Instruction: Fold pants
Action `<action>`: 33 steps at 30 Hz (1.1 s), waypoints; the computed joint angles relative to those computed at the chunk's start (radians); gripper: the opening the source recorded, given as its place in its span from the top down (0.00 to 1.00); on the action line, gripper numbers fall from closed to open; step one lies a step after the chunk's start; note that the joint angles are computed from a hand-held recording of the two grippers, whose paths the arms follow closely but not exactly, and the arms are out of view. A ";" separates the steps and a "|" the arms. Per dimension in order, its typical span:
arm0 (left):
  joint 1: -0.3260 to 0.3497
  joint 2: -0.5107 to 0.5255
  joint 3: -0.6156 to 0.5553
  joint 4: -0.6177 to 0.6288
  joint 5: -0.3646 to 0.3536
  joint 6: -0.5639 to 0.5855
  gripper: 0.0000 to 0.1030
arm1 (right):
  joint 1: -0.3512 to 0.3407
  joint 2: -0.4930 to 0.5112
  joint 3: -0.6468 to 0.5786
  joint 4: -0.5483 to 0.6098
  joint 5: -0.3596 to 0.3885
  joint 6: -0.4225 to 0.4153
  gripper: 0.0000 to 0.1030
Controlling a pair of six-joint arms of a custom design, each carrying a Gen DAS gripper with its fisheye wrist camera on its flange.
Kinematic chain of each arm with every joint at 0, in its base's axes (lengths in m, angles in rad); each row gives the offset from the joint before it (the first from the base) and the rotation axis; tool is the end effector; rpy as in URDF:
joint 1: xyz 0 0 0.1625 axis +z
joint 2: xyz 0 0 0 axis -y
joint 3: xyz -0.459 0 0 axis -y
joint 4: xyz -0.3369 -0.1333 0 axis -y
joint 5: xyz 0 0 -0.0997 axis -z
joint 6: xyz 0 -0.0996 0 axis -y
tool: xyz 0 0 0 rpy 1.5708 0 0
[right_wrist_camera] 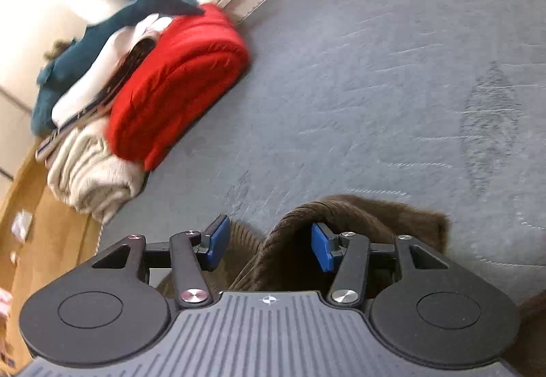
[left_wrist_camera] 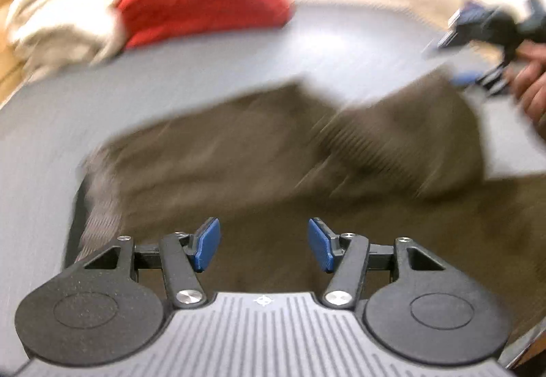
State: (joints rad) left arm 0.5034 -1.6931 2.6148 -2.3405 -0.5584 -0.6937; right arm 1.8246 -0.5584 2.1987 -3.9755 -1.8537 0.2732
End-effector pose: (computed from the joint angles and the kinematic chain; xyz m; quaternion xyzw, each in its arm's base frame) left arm -0.1036 -0.3057 0.2824 0.1982 0.8501 -0.3305 0.3590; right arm 0.2287 -0.4614 0.0696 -0.0615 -0.9180 0.3906 0.0301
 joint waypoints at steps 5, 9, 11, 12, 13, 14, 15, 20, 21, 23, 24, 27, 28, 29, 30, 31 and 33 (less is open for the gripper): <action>0.066 0.336 -0.129 -0.524 -0.140 0.284 0.37 | -0.027 -0.041 0.057 -0.065 -0.038 0.008 0.47; 0.138 0.566 -0.285 -0.683 -0.211 0.420 0.36 | -0.056 -0.080 0.119 -0.119 -0.052 0.041 0.46; 0.163 0.656 -0.394 -0.603 -0.220 0.484 0.36 | -0.064 -0.091 0.138 -0.141 -0.062 0.065 0.46; 0.172 0.695 -0.446 -0.550 -0.218 0.522 0.36 | -0.068 -0.097 0.146 -0.147 -0.065 0.077 0.46; 0.183 0.731 -0.495 -0.490 -0.205 0.558 0.36 | -0.069 -0.103 0.151 -0.146 -0.067 0.087 0.46; 0.191 0.767 -0.541 -0.428 -0.186 0.597 0.37 | -0.069 -0.110 0.154 -0.142 -0.071 0.095 0.46; 0.204 0.793 -0.578 -0.380 -0.181 0.660 0.60 | -0.072 -0.119 0.157 -0.138 -0.073 0.100 0.46; 0.316 0.700 -0.550 -0.508 -0.213 0.389 0.91 | -0.078 -0.133 0.158 -0.127 -0.071 0.129 0.46; 0.366 0.648 -0.494 -0.602 -0.262 0.284 0.91 | -0.081 -0.134 0.157 -0.124 -0.065 0.134 0.46; 0.429 0.558 -0.378 -0.676 -0.321 0.108 0.91 | -0.079 -0.133 0.142 -0.099 -0.052 0.132 0.46; 0.438 0.528 -0.338 -0.651 -0.326 0.079 0.91 | -0.078 -0.133 0.132 -0.083 -0.041 0.124 0.46; 0.464 0.482 -0.217 -0.744 -0.352 0.114 0.91 | -0.063 -0.125 0.093 -0.024 -0.005 0.084 0.46; 0.475 0.474 -0.181 -0.819 -0.381 0.113 0.91 | -0.058 -0.124 0.082 0.000 0.012 0.075 0.46; 0.494 0.468 -0.153 -0.898 -0.423 0.102 0.91 | -0.057 -0.123 0.071 0.030 0.039 0.070 0.46; 0.510 0.471 -0.150 -0.941 -0.454 0.099 0.91 | -0.058 -0.122 0.060 0.070 0.071 0.065 0.46; 0.523 0.473 -0.139 -0.993 -0.487 0.101 0.91 | -0.058 -0.121 0.049 0.112 0.095 0.058 0.46; 0.527 0.479 -0.137 -1.039 -0.519 0.122 0.91 | -0.054 -0.118 0.018 0.216 0.124 0.047 0.46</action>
State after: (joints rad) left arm 1.0304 -1.2137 2.4775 -3.3792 -1.0773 -0.5721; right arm 1.7708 -0.6768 2.2171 -3.7600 -1.7297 0.3205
